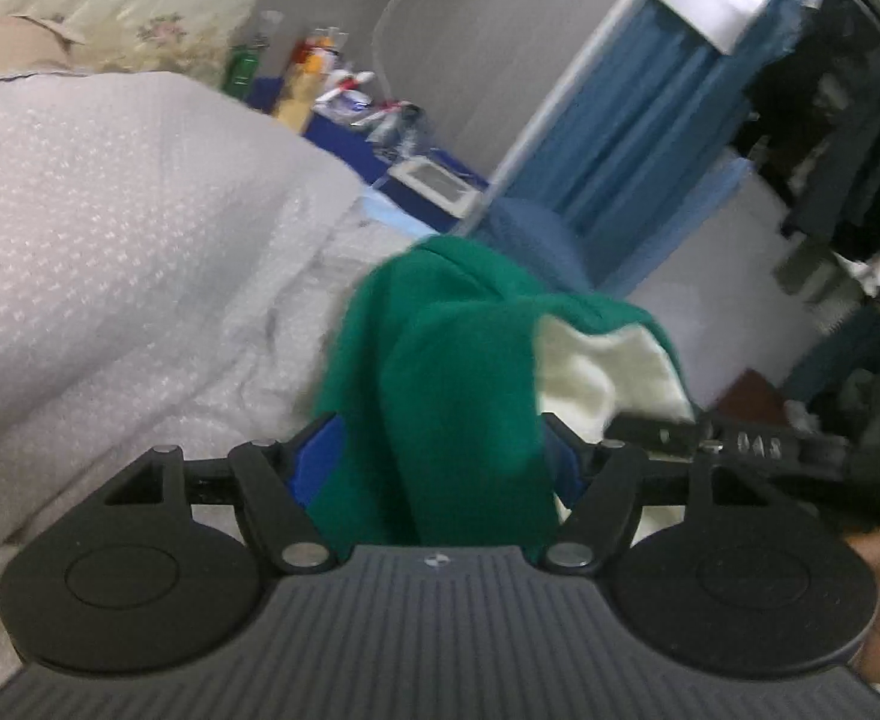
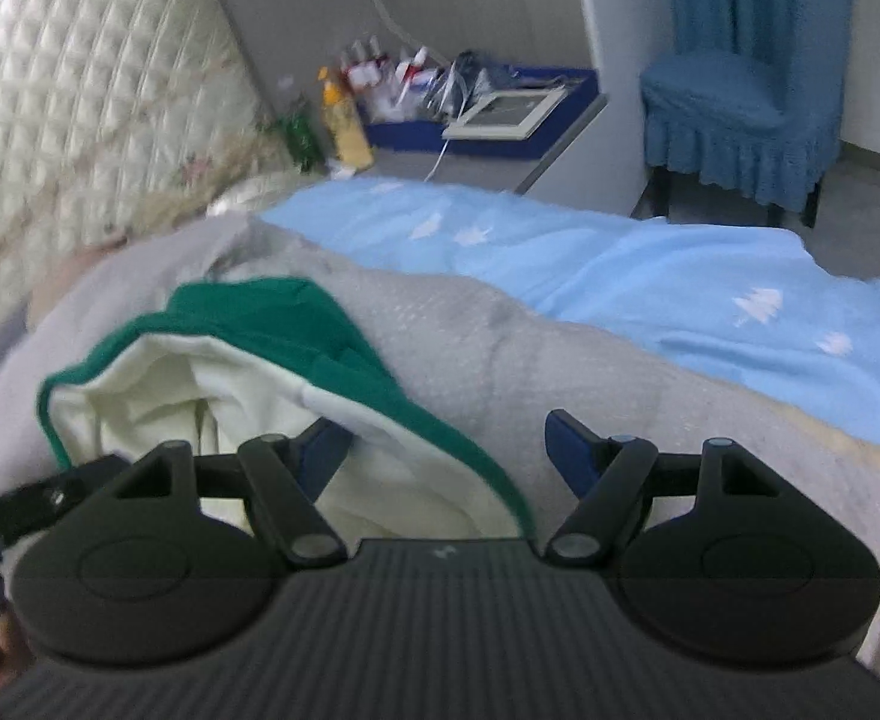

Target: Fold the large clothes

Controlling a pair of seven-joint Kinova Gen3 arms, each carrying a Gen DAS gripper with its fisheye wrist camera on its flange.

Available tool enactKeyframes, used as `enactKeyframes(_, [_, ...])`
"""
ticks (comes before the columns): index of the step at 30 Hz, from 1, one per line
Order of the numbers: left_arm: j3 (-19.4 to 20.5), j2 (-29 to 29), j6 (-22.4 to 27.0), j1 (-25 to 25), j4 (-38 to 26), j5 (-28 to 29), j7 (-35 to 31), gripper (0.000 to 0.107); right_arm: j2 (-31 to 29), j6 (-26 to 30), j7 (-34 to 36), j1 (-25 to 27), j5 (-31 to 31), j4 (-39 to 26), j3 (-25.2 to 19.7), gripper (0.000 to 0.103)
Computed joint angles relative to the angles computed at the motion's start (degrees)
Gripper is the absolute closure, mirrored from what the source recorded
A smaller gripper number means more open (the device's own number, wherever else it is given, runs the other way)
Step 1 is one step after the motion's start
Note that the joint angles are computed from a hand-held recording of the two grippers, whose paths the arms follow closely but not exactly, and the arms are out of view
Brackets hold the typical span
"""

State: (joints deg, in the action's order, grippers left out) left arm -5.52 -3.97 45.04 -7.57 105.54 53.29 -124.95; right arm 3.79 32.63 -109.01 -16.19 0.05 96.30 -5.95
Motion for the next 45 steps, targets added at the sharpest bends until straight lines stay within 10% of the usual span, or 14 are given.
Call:
enactKeyframes(5, [1.74, 3.19, 2.72, -1.62, -5.63, -6.94, 11.65, 0.090, 1.27, 6.45, -8.02, -3.62, 8.19, -4.77, 0.05, 0.085])
enactKeyframes(7, [1.23, 2.96, 4.94, -1.46, -8.25, -8.92, 15.61, 0.095, -0.10, 7.64, -10.50, -5.00, 11.77, -5.14, -0.43, 0.090])
enactKeyframes(27, [-10.58, -26.86, 32.56, 4.99, -22.73, -15.35, 19.30, 0.097, -40.80, 19.26, -14.90, 2.18, 11.92, 1.32, -15.34, 0.095])
enactKeyframes(45, [-5.75, -62.35, 54.53, 13.83, -13.39, -34.14, 37.82, 0.097, -69.07, 48.68, -14.68, 11.91, -14.41, 7.65, -20.37, 0.092])
